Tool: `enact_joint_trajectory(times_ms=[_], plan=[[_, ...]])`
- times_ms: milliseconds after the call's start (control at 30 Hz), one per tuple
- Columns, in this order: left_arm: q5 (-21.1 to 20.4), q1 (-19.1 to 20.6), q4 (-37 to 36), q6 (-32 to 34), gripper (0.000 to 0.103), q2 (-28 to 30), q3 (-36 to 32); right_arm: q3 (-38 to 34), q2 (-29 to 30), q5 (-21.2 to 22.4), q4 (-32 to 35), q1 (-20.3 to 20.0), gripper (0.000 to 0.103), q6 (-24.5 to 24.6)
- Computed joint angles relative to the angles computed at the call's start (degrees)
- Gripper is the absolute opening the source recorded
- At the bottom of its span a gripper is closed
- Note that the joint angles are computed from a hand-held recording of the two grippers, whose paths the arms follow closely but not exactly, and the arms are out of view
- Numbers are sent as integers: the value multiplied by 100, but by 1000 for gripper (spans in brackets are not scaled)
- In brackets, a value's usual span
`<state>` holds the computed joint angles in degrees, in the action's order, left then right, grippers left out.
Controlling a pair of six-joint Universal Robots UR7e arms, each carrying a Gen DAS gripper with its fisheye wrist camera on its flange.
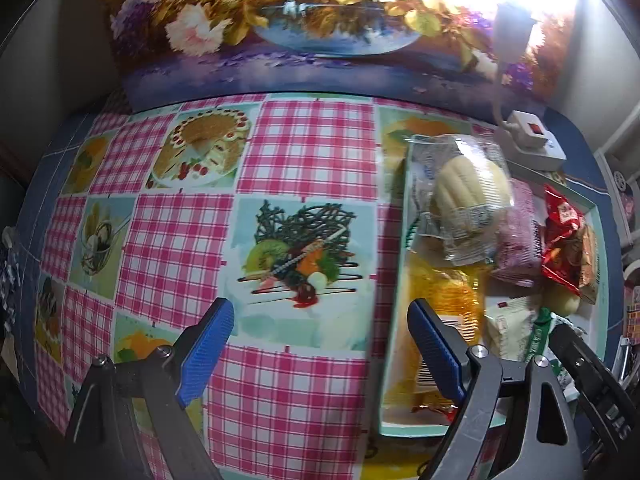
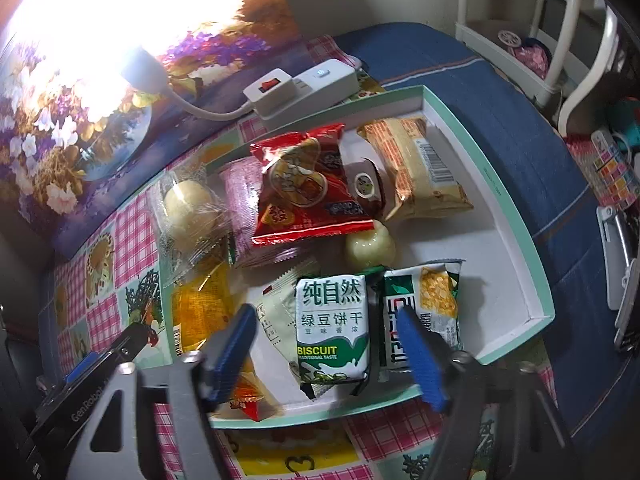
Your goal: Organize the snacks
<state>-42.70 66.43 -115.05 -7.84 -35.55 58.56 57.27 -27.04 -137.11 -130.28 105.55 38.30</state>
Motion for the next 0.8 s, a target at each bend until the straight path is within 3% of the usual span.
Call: enact_joint_trajectory(times_ms=[33,167,500,800], plan=[[9,10,12,-22,89,7,-16,-31,28,-44,15,6,94,-7],[52,61,82,-93,89,39,-105,-95,85,-107,124,-2,102,-23],[112,125,53,-220,89,104,-204,-117,138,-209,102,-19,103,-122],[196,126,-138,-119,90,75,-135,-208,257,-437,-227,47,103,-625]])
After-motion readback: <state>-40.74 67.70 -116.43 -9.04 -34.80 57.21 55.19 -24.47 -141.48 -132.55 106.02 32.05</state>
